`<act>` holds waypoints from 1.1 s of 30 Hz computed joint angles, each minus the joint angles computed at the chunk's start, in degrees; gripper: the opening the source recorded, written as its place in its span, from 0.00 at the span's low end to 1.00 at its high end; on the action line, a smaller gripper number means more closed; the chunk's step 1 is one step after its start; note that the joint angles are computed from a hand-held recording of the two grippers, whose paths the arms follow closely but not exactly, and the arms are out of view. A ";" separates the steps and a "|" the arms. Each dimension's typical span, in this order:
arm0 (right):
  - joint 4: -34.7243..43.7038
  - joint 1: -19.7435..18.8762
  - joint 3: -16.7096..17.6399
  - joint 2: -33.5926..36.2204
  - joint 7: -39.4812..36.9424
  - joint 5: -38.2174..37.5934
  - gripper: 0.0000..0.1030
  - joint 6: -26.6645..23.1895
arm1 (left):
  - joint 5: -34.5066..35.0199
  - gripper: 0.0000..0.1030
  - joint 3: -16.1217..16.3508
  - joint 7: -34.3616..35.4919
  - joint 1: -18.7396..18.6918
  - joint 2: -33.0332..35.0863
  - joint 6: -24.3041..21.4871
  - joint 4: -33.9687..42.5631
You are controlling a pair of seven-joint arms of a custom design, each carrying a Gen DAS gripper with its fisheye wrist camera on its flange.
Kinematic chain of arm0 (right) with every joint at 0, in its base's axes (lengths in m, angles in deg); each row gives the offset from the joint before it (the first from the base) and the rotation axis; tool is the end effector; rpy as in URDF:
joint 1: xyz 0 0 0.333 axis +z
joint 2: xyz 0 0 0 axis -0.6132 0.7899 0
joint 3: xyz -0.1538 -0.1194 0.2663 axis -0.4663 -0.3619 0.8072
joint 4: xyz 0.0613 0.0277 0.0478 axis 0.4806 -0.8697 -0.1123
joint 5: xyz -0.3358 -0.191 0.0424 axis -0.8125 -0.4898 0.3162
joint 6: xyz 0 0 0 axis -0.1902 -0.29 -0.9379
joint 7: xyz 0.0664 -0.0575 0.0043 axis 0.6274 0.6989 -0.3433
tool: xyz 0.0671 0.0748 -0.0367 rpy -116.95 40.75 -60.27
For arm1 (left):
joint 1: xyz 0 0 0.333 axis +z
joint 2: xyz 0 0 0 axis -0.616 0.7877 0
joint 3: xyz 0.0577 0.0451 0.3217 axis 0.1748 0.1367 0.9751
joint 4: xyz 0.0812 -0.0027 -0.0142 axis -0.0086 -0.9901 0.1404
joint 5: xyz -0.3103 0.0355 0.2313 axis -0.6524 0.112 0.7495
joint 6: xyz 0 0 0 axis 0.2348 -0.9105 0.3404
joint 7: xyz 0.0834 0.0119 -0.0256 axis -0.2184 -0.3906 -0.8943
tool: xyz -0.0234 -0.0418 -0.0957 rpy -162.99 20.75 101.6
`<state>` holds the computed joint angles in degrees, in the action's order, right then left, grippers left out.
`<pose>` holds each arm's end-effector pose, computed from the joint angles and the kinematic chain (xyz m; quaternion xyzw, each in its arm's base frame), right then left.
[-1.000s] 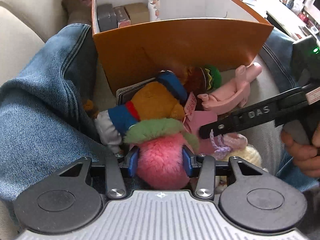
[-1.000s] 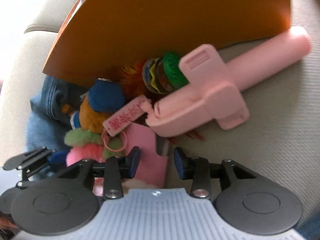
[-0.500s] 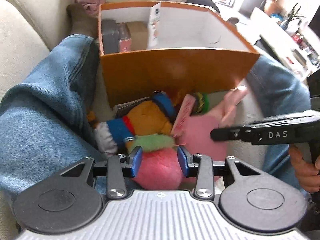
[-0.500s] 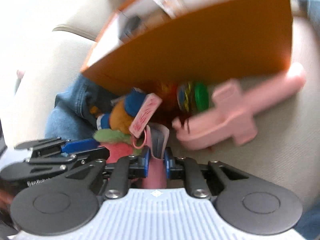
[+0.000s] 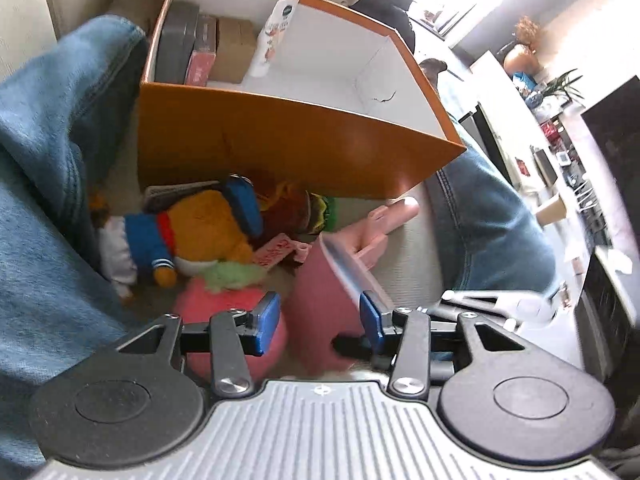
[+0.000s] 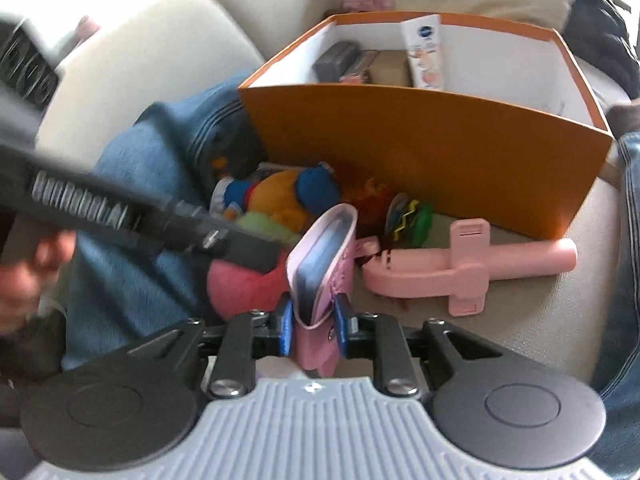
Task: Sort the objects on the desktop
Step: 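Grasp the pink card wallet with the left gripper and lift it, then grasp the pink plastic toy with the right gripper while the left gripper holds the wallet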
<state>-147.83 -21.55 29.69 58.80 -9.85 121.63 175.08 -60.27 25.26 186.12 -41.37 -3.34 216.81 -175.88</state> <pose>0.5553 0.3307 0.3343 -0.8681 0.3708 0.0133 0.3298 0.5668 -0.1383 0.3744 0.7378 -0.6057 0.2976 0.0149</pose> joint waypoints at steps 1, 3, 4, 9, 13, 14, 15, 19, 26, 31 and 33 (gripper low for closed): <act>-0.78 -0.05 0.36 -0.54 -0.76 0.18 0.26 0.15 | 1.24 0.53 0.35 -1.42 -0.30 0.70 -0.54 0.80; -1.09 0.00 0.44 -0.91 -1.52 0.00 0.29 -0.65 | 4.02 0.54 0.81 -4.07 -0.63 1.97 -2.18 2.44; -1.07 0.22 0.31 -0.88 -1.77 -0.30 0.31 -0.92 | 4.71 0.56 0.75 -4.76 -0.60 2.31 -2.67 2.89; -1.69 -0.12 1.29 -1.37 -6.90 0.17 0.35 -2.95 | 14.25 0.57 2.71 -13.57 -2.31 3.40 -6.35 4.48; -1.40 1.03 0.08 -1.18 -7.08 -0.08 0.35 -3.70 | 13.75 0.52 0.89 -12.45 -0.78 4.20 -8.62 4.98; -1.19 1.10 -0.26 -1.14 -6.54 -0.17 0.36 -4.28 | 13.48 0.39 0.73 -12.33 -0.65 4.12 -8.51 4.66; -1.02 1.14 -0.50 -1.10 -6.20 -0.17 0.36 -4.71 | 13.72 0.39 0.75 -12.47 -0.69 4.13 -8.57 4.52; -0.74 0.82 -1.55 -1.56 -6.30 -1.33 0.36 -6.92 | 15.46 0.28 0.98 -12.53 -1.15 3.66 -7.02 3.46; 3.18 2.64 -6.80 -0.34 -5.46 -15.08 0.40 -6.18 | 20.87 0.19 1.66 -14.13 -1.84 1.77 -5.43 1.89; 12.63 3.86 -9.46 6.26 -3.26 -30.31 0.51 -6.29 | 21.98 0.19 1.84 -14.40 -2.03 -0.37 -2.57 0.27; 17.96 3.20 -8.91 9.85 -4.37 -33.69 0.52 -9.24 | 20.06 0.19 1.47 -13.17 -1.55 -0.91 -1.86 -0.01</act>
